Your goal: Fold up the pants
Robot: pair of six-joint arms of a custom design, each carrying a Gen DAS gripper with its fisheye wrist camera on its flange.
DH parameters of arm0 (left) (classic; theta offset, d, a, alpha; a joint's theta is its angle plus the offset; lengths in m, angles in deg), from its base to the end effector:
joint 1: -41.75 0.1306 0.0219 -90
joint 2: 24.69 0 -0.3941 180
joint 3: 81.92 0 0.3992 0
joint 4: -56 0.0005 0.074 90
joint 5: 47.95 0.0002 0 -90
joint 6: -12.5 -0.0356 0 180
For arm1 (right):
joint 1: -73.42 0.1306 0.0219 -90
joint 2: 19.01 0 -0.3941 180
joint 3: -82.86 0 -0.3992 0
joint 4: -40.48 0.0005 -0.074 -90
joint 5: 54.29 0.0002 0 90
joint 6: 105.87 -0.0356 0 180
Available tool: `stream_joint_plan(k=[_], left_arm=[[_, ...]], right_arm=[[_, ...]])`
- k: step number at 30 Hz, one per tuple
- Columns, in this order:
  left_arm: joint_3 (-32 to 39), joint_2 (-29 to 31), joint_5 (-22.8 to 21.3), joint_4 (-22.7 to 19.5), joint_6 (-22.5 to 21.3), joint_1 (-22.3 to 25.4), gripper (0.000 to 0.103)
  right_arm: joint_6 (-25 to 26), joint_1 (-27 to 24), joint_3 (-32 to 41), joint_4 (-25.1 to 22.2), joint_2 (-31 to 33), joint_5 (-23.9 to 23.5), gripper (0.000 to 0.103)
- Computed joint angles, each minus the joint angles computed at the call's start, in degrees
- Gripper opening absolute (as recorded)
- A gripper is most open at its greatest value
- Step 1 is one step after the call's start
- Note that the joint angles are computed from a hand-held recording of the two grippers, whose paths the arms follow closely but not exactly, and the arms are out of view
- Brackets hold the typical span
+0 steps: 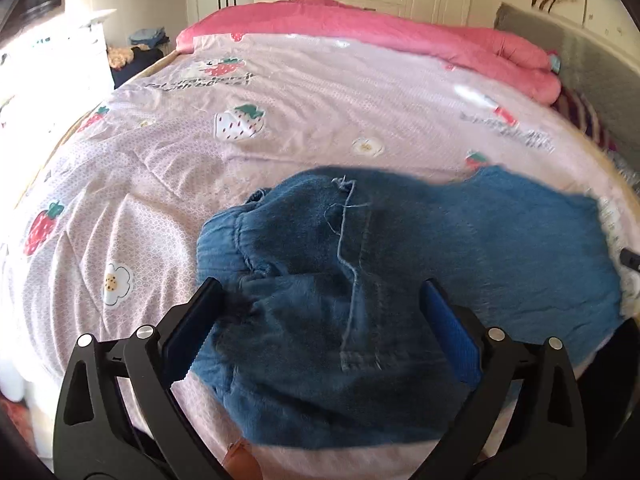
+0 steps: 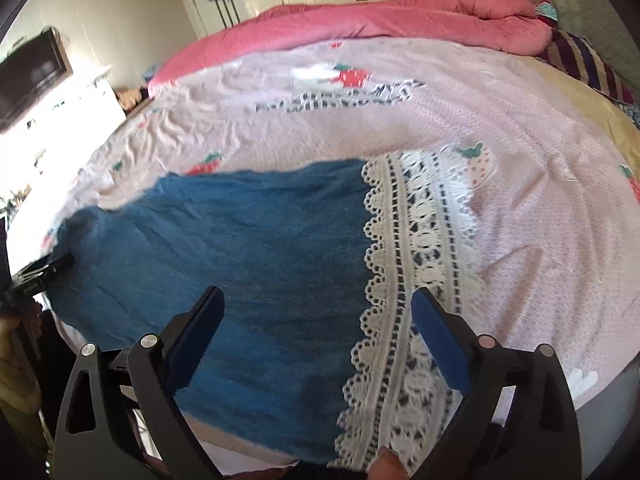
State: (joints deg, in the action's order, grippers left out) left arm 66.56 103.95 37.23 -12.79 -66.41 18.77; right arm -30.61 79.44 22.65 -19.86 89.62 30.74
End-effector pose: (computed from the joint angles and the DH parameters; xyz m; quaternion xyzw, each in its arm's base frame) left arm 0.6594 -0.2769 0.4912 0.0822 0.9322 -0.0650 0.3465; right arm 0.6072 0.0666 0.4983 0.0561 0.9348 0.1027 0.3354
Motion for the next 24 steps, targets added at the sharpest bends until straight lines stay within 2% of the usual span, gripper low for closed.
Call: stream_joint_plan(k=[3,9,24], left_arm=[[-0.8,-1.6,1.8,1.3,0.3,-0.5,0.092],[0.7,-2.6,1.4,2.6,-1.4,-3.0,0.093],[8.1,-0.1,2.6,0.4,-1.5,-6.9,0.093]], right_arm=[[0.0,-0.3,-1.1,0.9,-1.5,-0.5,0.095],[0.6,-0.7,-2.0,0.8,-3.3,-0.8,0.096],[1.8,-2.0,-5.2,2.0,-6.9,-1.9,0.097]])
